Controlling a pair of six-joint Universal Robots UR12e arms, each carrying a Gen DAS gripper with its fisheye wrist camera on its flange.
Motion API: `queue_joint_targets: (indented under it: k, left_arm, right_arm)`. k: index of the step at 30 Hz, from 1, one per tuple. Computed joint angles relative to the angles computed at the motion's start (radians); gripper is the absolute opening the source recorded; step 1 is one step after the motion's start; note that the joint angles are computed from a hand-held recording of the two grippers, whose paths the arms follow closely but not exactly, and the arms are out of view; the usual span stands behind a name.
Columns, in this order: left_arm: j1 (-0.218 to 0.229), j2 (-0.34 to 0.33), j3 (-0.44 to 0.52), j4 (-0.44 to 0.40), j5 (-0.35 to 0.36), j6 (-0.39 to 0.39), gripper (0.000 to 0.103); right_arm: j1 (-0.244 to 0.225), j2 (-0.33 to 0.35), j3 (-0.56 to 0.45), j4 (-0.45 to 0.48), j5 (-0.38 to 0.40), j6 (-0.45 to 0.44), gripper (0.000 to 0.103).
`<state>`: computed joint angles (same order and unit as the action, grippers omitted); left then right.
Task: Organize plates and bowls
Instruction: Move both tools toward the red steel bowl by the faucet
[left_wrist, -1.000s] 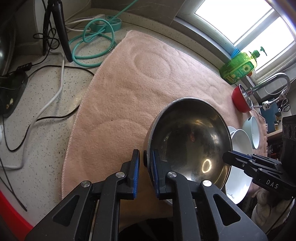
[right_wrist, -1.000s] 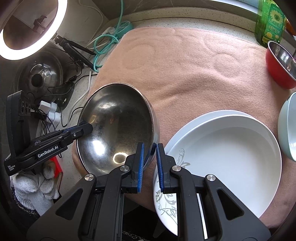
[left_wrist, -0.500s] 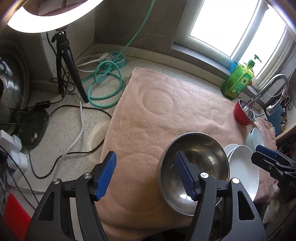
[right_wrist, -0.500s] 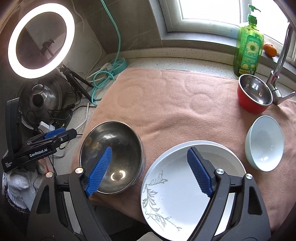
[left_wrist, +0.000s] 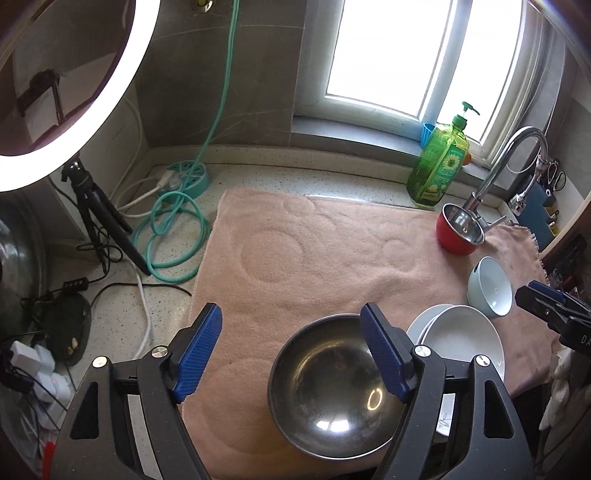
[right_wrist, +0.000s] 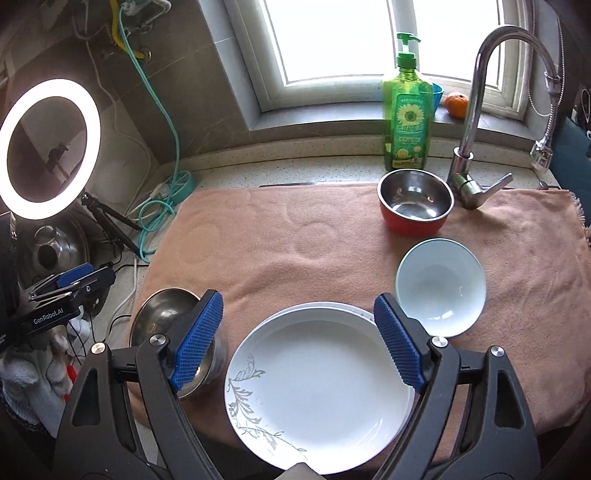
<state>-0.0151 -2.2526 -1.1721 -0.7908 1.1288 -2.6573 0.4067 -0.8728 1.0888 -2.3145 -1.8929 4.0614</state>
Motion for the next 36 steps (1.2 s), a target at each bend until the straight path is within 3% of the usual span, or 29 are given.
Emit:
queue_joint_targets:
  k: [7, 13, 20, 28, 36]
  left_arm:
    - [-0.047, -0.001, 0.012, 0.016, 0.018, 0.041, 0.077]
    - [-0.092, -0.016, 0.036, 0.031, 0.042, -0.03, 0.077]
    - [-0.143, -0.054, 0.099, -0.016, 0.052, -0.075, 0.077]
    - [-0.196, -0.129, 0.23, -0.178, 0.05, -0.088, 0.077]
    - [-0.235, -0.204, 0.356, -0.279, 0.061, -0.101, 0.077]
  right_arm:
    - [-0.039, -0.081, 0.131, -0.036, -0.048, 0.017, 0.091]
    - [-0.085, -0.125, 0.216, -0.075, -0.025, -0.037, 0.091]
    - [-0.138, -0.144, 0.275, -0.122, 0.022, -0.093, 0.091]
    - [-0.211, -0.148, 0.321, -0.203, 0.148, -0.098, 0.091]
    - [-0.272, -0.129, 0.345, -0.261, 0.293, -0.076, 0.091]
